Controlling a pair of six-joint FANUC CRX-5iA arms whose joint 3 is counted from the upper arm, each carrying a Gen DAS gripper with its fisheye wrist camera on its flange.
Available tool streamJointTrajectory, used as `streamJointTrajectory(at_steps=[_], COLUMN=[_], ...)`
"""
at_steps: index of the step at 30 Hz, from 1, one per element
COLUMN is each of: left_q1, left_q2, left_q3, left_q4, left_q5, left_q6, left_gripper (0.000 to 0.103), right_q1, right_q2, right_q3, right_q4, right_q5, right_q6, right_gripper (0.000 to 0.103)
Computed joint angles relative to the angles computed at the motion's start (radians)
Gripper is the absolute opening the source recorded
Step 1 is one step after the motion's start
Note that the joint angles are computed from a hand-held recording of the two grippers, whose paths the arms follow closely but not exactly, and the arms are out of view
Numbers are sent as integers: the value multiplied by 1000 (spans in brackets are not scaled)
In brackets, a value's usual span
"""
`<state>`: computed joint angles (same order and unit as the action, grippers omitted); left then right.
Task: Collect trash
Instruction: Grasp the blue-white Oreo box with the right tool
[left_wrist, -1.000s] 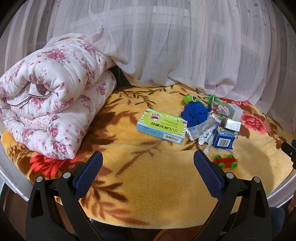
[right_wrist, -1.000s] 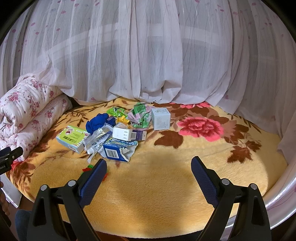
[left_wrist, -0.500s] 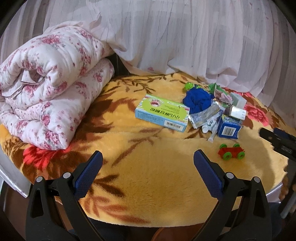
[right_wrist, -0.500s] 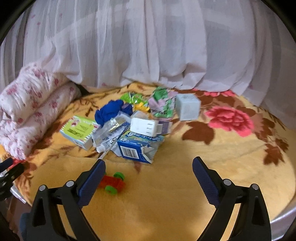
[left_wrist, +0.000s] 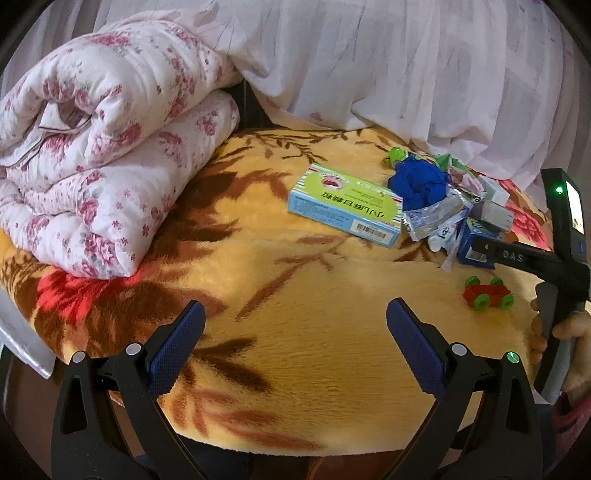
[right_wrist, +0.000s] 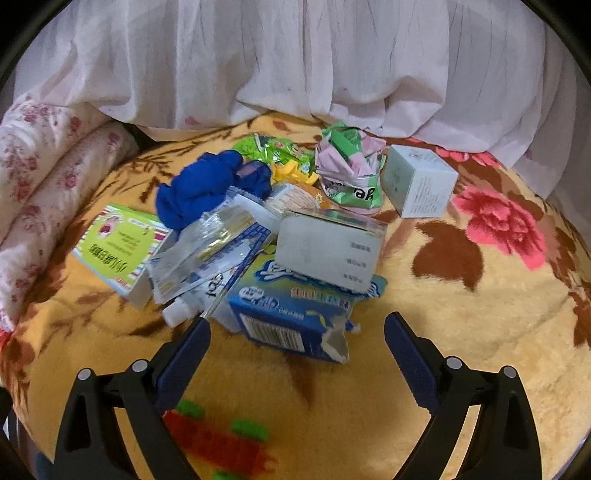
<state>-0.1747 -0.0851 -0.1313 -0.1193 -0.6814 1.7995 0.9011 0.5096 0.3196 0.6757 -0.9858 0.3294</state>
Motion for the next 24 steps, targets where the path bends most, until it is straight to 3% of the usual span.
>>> streamJointTrajectory(at_steps=[8, 10, 14, 24], left_q1=[22, 23, 20, -13], left_q2=[3, 3, 2, 5], left_q3=[-10, -12, -11, 4], left_q4=[25, 29, 32, 10], left_q5=[-3, -3, -5, -12], left_q6=[-13, -15, -16, -3], left_gripper=[96, 96, 96, 96], right_q1=[-25, -29, -37, -8], right_q2=[73, 75, 46, -89], right_q3=[114, 120, 81, -112], right_q4=[-62, -81, -117, -53], right_q5=[-67, -65, -12, 108], right_q6=[24, 31, 26, -18], right_gripper=[89, 72, 57, 54])
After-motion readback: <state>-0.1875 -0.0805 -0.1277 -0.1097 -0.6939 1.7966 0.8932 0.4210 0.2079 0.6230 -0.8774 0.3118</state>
